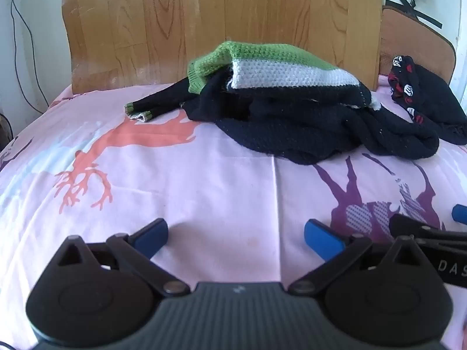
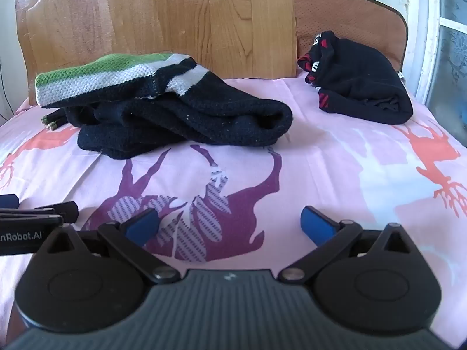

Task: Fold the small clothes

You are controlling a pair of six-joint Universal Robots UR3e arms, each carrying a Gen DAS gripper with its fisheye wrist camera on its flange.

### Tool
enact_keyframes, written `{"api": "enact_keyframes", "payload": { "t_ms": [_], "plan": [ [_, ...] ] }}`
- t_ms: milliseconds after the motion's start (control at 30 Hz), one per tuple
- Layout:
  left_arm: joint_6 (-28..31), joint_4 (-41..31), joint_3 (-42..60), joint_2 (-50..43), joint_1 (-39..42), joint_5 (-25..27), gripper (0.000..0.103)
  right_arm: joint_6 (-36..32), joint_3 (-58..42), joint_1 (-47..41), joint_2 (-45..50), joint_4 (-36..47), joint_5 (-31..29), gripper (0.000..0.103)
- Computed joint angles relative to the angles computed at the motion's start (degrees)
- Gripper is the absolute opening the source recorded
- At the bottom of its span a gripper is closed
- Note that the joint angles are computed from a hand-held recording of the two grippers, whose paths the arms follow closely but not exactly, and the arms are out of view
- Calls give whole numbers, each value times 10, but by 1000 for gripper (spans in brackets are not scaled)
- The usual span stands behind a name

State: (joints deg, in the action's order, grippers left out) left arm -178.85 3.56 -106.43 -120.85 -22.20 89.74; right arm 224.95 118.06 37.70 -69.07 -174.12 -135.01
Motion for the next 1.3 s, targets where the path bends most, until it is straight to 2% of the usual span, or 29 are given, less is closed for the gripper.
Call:
{"api": "enact_keyframes", "payload": {
  "t_ms": [167,233,367,467,533,1300],
  "plan": [
    [-10,22,-6,-5,-9,8,103,-17,4,-3,2,-16,8,103],
    [-11,7,6,-5,-10,8,103,-30,6,-5,5,-30,12,103],
    [4,36,-19,0,1,-7,103,-39,2,-4,17,-48,13,103],
    [6,40,-21,-1,2,-8,103,-72,49,-19,0,-107,35,103],
    [7,42,-21,-1,2,-8,103,-77,52,-20,2,-114,36,103],
    [8,53,-25,-5,3,-9,103,-86,57,-21,-2,-123,39,103]
  ]
}}
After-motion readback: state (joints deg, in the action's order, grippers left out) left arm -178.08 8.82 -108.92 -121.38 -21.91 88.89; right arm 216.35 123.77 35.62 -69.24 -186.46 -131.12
